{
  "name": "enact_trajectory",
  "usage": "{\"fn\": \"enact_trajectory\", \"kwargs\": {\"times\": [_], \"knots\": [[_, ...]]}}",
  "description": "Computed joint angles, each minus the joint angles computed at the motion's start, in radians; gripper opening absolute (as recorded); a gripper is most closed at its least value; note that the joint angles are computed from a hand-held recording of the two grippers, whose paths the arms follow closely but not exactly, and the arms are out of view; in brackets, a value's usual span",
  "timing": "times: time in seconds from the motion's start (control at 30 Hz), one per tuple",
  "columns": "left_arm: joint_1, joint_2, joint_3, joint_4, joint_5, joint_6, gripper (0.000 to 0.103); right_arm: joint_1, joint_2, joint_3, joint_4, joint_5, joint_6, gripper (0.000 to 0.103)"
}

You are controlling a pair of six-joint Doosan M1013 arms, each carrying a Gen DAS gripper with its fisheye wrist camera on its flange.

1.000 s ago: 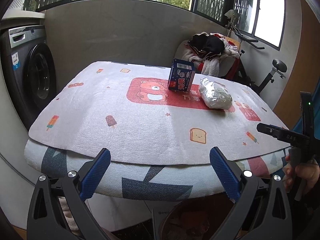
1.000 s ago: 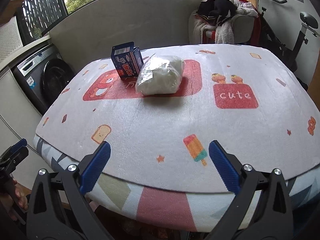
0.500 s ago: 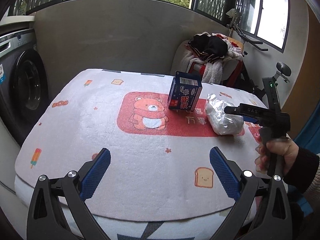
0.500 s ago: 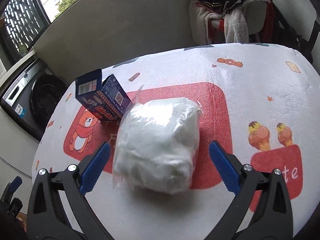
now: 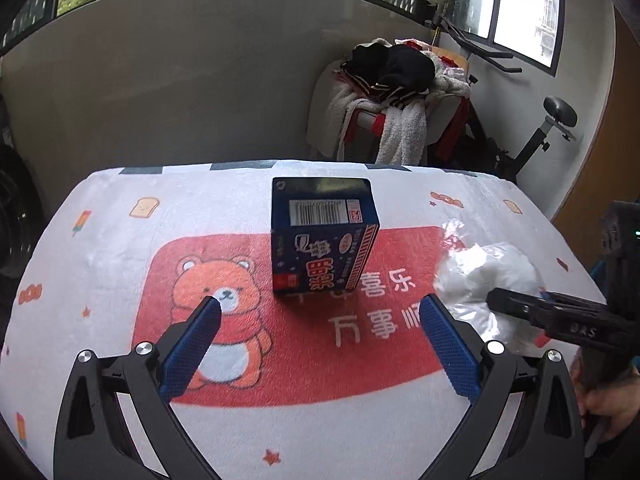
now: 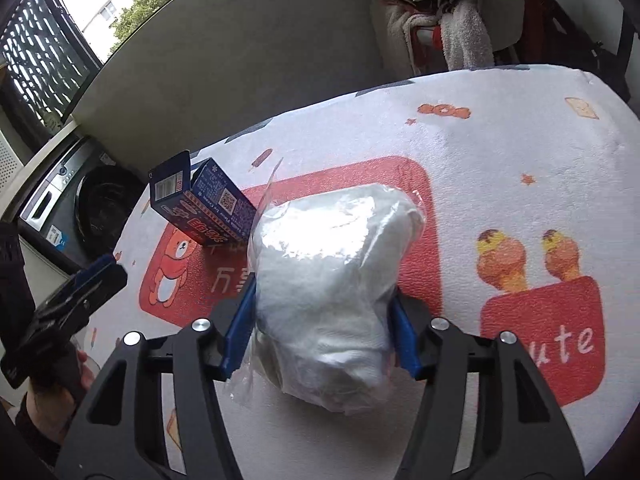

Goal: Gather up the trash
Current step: 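Grasp the blue box with the left tool while the right holds the bag, then carry both items to the bin and open the left tool to drop the blue box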

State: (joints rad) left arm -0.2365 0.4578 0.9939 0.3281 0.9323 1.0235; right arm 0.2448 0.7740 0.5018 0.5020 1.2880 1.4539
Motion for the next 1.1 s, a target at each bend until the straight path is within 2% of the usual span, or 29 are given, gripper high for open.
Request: {"fn": "enact_trajectory", "kwargs": {"times": [0.2, 0.4, 0.43, 0.47, 0.53, 0.67, 1.1], "knots": [[0.002, 0.120, -0.187, 0.034, 0.092, -0.003, 0.097, -0.028, -0.054, 0.087, -0.012, -0.059, 0.009, 0.060], [0.020, 0.222, -0.354, 0.008, 0.245, -0.035, 0.097, -0.054, -0.099, 0.166, 0.017, -0.096, 0.013, 0.060], [0.027, 0.229, -0.364, -0.016, 0.258, -0.035, 0.092, -0.056, -0.109, 0.181, 0.015, -0.101, 0.011, 0.060], [0.031, 0.223, -0.352, -0.028, 0.254, -0.047, 0.076, -0.057, -0.115, 0.189, 0.012, -0.103, 0.009, 0.060], [0.032, 0.208, -0.328, -0.035, 0.253, -0.064, 0.075, -0.058, -0.123, 0.198, 0.004, -0.108, 0.005, 0.060], [0.021, 0.155, -0.249, -0.052, 0.224, -0.006, 0.075, -0.056, -0.151, 0.229, -0.014, -0.134, -0.024, 0.060], [-0.046, -0.114, 0.092, -0.112, 0.084, 0.013, 0.075, -0.036, -0.282, 0.383, -0.015, -0.193, -0.127, 0.060]]}}
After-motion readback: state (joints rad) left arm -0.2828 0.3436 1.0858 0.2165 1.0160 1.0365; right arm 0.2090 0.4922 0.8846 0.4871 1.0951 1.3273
